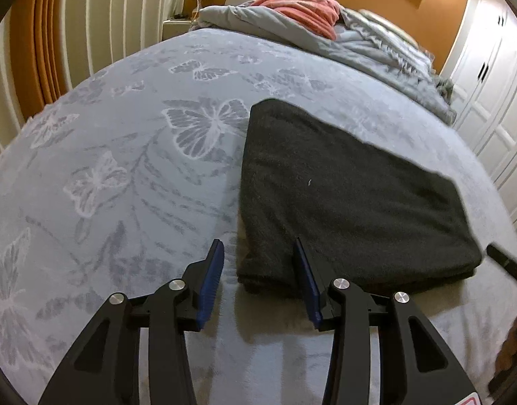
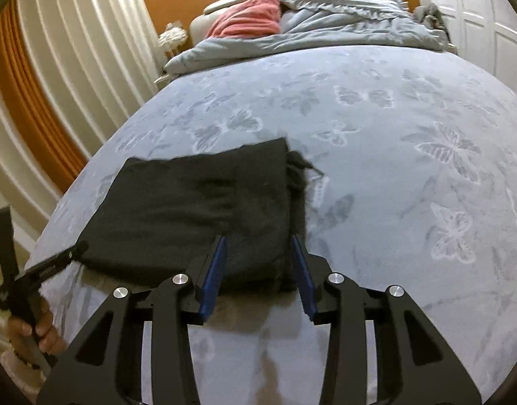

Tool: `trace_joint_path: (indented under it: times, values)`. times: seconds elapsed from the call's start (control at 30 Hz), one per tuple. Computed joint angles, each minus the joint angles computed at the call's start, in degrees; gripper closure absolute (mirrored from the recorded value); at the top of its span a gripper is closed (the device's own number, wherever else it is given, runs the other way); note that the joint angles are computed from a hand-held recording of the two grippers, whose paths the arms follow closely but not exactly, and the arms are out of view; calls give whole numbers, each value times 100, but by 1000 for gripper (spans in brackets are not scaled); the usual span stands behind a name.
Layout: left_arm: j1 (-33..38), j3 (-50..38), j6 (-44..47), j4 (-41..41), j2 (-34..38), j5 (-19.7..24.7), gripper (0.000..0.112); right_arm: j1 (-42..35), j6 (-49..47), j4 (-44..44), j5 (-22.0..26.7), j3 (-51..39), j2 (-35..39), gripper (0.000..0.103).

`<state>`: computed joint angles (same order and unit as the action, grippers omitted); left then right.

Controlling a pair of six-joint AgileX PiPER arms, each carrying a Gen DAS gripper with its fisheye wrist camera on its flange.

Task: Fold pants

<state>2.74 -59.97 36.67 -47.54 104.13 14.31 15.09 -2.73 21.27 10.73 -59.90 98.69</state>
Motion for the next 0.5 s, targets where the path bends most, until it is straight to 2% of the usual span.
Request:
trace_joint_path:
  times: [0.03,0.07,0.1,0.13,0.17,0.2,0.23,0.27,0.3,0.33,0.37,0.4,0.43,0.5]
  values:
    - [182,-62,478,-573,-12,331,46,-1,325,-261,-104,34,27,60]
    - [452,-172,866,-1146,18,823,32,-63,444,-357,-138,37,52,43]
    - [717,-270,1217,-1719,116,1245,30,-135,348,-225,-159,-15,129,26]
    - [840,-325,1398,-2082,214,1457,30,-262,77,136,-169,-88,212,21]
    - [1003,-576,1351,-2217,480,1834,30,-415,-358,709,26,-317,384,19]
    - [1100,-891,1081,-2123,783,2166,30,-539,-715,1282,218,-541,600,19]
    - [1160,-1269,708,-1919,1131,2534,31,-715,-1187,1855,617,-866,871,19]
    - [1170,-1486,564,-1887,1358,2748,34,-883,-1649,2425,1102,-1283,1296,23]
    - [1152,-1533,642,-1944,1418,2732,39,-978,-1964,2766,1358,-1471,1519,52]
    - [1044,-1608,672,-1772,1389,2624,90,-972,-2299,3069,1619,-1708,1838,65]
    - [945,-1858,474,-1445,1493,2745,99,-935,-2458,3252,1667,-1802,1929,72]
    - [918,-1907,378,-1348,1416,2697,100,-854,-2430,3206,1485,-1729,1817,80]
    - [909,-1958,512,-1447,1274,2733,102,-786,-2568,3223,1333,-1643,1683,82]
    - [850,-2047,768,-1515,927,2695,105,-718,-3379,3940,1185,-1499,1157,86]
